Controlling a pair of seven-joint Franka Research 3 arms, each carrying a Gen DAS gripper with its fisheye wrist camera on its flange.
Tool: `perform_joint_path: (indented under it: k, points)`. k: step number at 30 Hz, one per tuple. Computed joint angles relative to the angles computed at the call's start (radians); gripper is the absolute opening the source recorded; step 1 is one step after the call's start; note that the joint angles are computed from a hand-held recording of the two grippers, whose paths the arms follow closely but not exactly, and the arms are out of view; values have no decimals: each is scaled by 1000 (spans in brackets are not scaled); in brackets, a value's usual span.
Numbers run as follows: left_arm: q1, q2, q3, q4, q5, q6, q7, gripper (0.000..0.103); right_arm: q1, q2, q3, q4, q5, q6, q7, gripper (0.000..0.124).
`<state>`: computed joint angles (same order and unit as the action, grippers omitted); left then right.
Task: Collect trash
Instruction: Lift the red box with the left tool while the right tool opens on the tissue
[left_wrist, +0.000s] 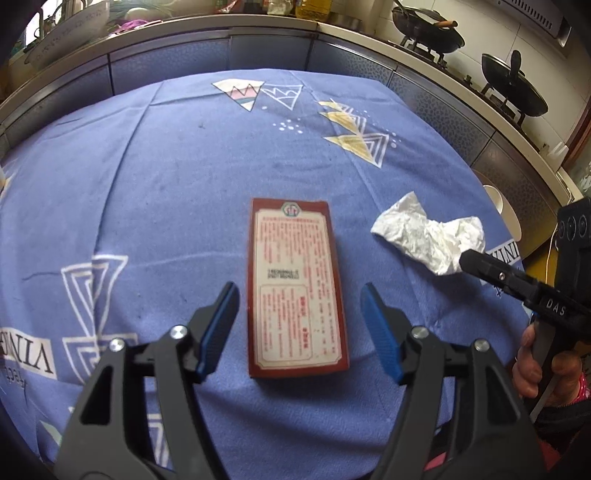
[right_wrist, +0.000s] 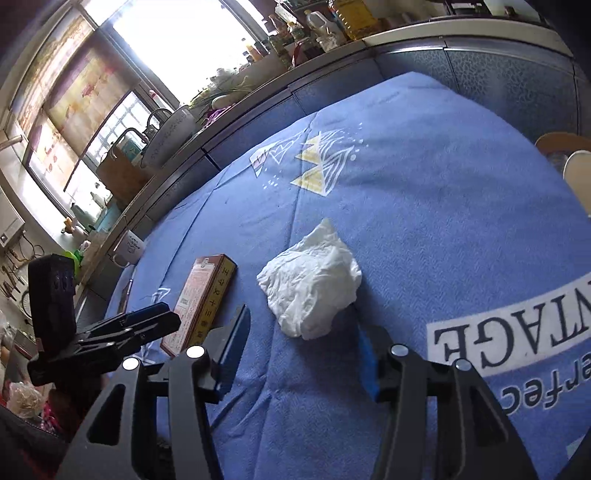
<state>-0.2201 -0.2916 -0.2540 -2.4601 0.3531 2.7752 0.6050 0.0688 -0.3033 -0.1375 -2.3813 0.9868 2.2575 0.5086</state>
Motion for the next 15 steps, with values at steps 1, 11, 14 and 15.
perform_joint_path:
  k: [1,11,14,15]
  points:
    - [3,7,-2,9,4,-12,-1,65,-1,-2,5,-6,-2,21,-6,53]
    - [-18,57,-9,54,10,-114,12,62,-14,36,-1,15,3,20,7,53]
    - [-20,59,-12,58,27,-123,12,58,-5,40,10,15,-14,8,-15,53]
    - [-22,59,-11,62,27,-129,16,58,-1,47,12,22,-22,-6,-23,48]
